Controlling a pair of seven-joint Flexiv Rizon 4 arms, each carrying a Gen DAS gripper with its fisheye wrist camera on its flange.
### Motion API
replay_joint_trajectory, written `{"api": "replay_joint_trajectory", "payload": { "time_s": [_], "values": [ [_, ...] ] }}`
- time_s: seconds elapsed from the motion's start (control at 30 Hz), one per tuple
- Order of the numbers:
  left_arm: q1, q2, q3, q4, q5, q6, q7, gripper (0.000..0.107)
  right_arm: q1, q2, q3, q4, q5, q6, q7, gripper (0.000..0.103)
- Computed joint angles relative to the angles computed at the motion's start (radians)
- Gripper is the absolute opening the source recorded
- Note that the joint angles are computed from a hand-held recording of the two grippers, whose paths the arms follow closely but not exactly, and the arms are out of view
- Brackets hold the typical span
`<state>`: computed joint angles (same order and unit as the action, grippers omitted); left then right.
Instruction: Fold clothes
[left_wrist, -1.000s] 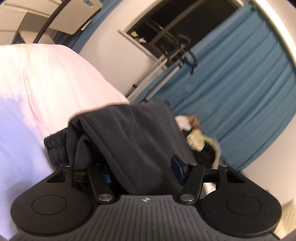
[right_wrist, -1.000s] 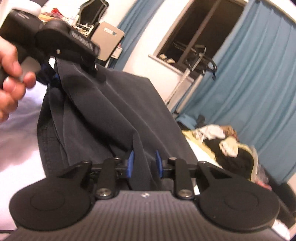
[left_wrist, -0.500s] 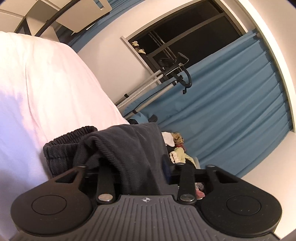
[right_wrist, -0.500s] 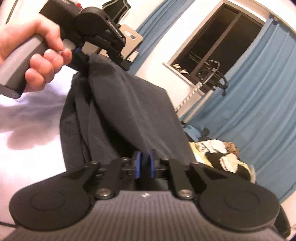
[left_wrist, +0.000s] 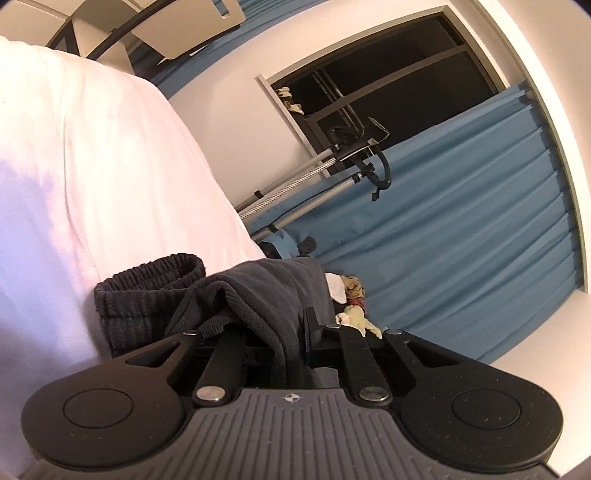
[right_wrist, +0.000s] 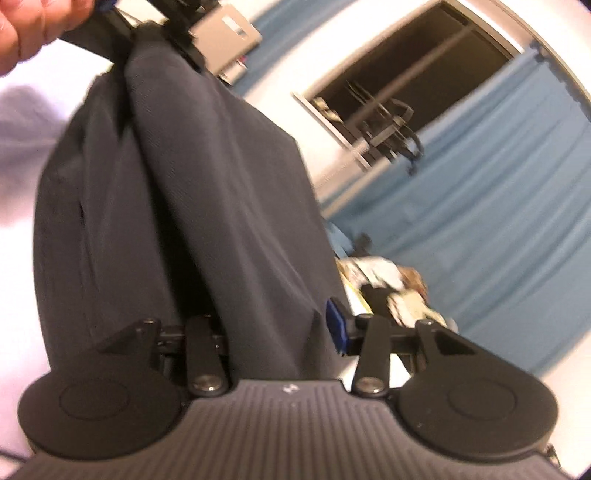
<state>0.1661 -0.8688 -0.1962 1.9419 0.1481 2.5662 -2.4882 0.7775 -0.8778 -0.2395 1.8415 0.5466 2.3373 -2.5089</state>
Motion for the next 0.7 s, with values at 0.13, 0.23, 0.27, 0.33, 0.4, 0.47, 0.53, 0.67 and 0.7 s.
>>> {"api": "replay_joint_trajectory", "payload": {
  "time_s": [0.13,0.23,0.27,0.33,0.4,0.47,0.53,0.67,0.7],
  "values": [
    [0.006,-0.004,-0.001,-0.006,0.004,-0.010,-0.005,0.013,0.082,0.012,-0.093,0.043,0.130,-0.074,-0.099,0.039],
    [-0.013,0.008,0.018,0.001,-0.035,-0.054,0.031,0.013,0.081,0.027,-0.070,0.098,0.087,-0.067,-0.079,0.018],
    [-0.021,0.011,0.027,0.000,-0.056,-0.071,0.047,0.013,0.085,0.027,-0.062,0.115,0.069,-0.052,-0.079,0.014],
    [-0.033,0.018,0.041,-0.003,-0.091,-0.120,0.086,0.013,0.082,0.031,-0.037,0.140,0.038,-0.019,-0.072,0.014],
    [-0.023,0.021,0.035,-0.010,-0.095,-0.167,0.107,0.014,0.070,0.045,-0.014,0.161,0.013,0.000,-0.065,0.014],
    [-0.015,0.022,0.026,-0.011,-0.089,-0.171,0.117,0.014,0.035,0.078,0.023,0.181,-0.016,-0.009,-0.033,0.015],
    [-0.013,0.036,0.022,-0.003,-0.085,-0.178,0.130,0.015,-0.015,0.128,0.074,0.205,-0.050,-0.035,0.033,0.015],
    [0.063,0.075,-0.044,0.033,0.013,-0.206,0.093,0.059,-0.216,0.224,0.274,0.258,-0.231,-0.078,0.290,0.022],
    [0.064,0.085,-0.043,0.053,0.018,-0.182,0.083,0.073,-0.252,0.229,0.310,0.266,-0.278,-0.064,0.339,0.024]
  ]
}}
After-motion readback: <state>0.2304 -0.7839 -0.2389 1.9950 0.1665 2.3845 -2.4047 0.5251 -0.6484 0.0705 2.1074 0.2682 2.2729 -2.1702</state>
